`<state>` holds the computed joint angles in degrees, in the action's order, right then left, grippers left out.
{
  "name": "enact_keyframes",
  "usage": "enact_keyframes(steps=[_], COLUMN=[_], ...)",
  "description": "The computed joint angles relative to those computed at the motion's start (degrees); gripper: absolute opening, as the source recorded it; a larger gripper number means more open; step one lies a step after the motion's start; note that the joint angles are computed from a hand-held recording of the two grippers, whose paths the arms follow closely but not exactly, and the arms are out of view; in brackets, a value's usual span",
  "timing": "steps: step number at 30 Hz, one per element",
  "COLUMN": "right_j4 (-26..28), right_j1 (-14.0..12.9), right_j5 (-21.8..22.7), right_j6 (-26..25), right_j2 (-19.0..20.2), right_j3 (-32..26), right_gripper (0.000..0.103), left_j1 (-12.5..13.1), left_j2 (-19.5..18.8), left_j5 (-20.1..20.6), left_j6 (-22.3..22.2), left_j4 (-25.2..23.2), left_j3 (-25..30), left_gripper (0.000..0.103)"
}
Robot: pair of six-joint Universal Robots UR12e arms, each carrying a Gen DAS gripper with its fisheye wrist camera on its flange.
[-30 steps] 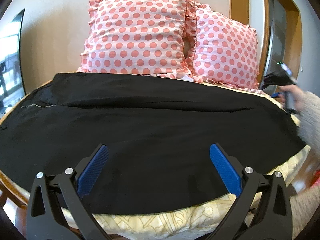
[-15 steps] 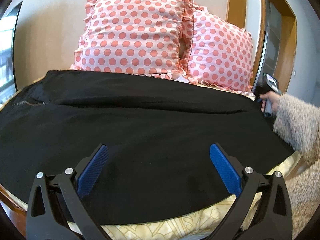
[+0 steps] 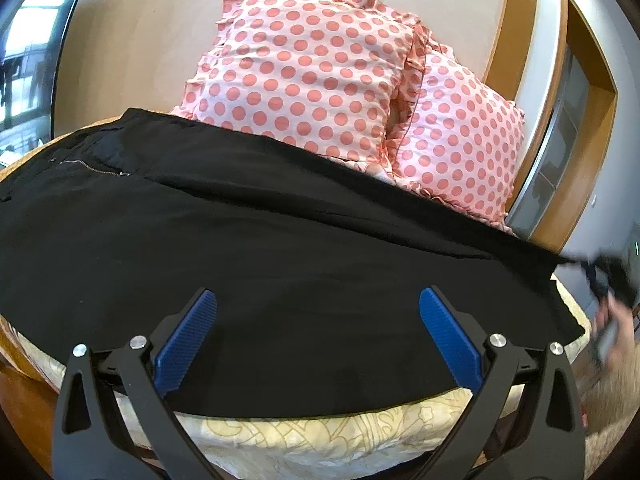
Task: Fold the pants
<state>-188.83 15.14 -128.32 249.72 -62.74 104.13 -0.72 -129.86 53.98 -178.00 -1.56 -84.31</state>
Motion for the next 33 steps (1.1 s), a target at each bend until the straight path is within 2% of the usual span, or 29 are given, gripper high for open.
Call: enact_keyframes(steps=[3, 8, 9, 10, 12, 15, 17, 20, 21, 22, 23, 24, 25, 26, 28, 31, 33], right_j4=[1.5, -0.5, -0.9, -1.8, -3.0, -1.1, -0.5, 0.6, -0.2, -0.9, -2.4, -4.6, -9.1, -11.1, -12.1, -11.4, -12.1], right_j1=[-1.0, -1.9, -2.2, -2.7, -2.9, -3.1, -3.4, -3.0, -3.1, -3.2, -3.3, -3.1, -2.6, -1.7, -0.6, -0.4, -0.7], right_j5=[6.0, 11.7, 12.9, 14.1, 14.6, 14.4, 16.1, 14.6, 14.2, 14.2, 13.9, 12.8, 10.7, 7.5, 3.4, 2.8, 3.4], right_j6=[6.3, 11.1, 11.7, 12.3, 12.0, 7.7, 8.9, 8.3, 7.6, 7.0, 5.8, 5.2, 3.5, 1.2, -1.3, -1.5, -0.4], right_j2=[-0.5, -1.0, -0.9, -0.8, -0.8, -1.1, -1.0, -0.9, -0.5, -0.3, -0.1, 0.0, 0.3, 0.1, -0.2, -0.7, -0.6], right_j3=[2.7, 4.3, 4.4, 4.5, 5.0, 4.4, 4.3, 3.7, 3.6, 3.6, 3.7, 4.0, 4.6, 4.8, 4.9, 5.3, 5.6], right_gripper=[0.002, 0.005, 0.009, 0.018, 0.03, 0.03, 0.03, 0.029, 0.024, 0.006, 0.002, 0.002, 0.002, 0.002, 0.002, 0.002, 0.002], left_j1=[-0.1, -0.3, -0.3, -0.2, 0.1, 0.6, 0.5, 0.1, 0.0, -0.1, -0.2, -0.2, 0.0, 0.2, 0.4, 0.1, -0.5], left_j2=[0.1, 0.7, 0.8, 0.9, 0.9, 0.7, 0.7, 0.6, 0.6, 0.5, 0.4, 0.2, -0.1, -0.4, -1.3, -3.8, -6.3], left_j5=[0.0, 2.2, 2.5, 3.0, 3.3, 2.6, 2.9, 3.8, 3.9, 4.3, 4.3, 4.0, 2.8, 1.9, 0.9, 1.4, 2.8], left_j6=[0.5, 0.0, -0.3, -1.0, -2.5, -5.0, -5.2, -4.5, -4.4, -4.2, -4.2, -4.1, -4.1, -4.0, -3.8, -3.6, -3.0], left_j4=[-0.3, 0.3, 0.3, 0.2, -0.8, -2.6, -3.9, -4.9, -5.0, -5.3, -5.6, -5.8, -6.2, -6.5, -8.2, -13.3, -19.7], left_j3=[0.1, 0.5, 0.6, 0.8, 1.3, 1.9, 2.0, 2.1, 2.2, 2.4, 2.8, 3.1, 3.9, 4.5, 7.3, 14.2, 20.5], left_gripper=[0.101, 0.101, 0.101, 0.101, 0.101, 0.101, 0.101, 0.101, 0.101, 0.101, 0.101, 0.101, 0.101, 0.101, 0.101, 0.101, 0.101])
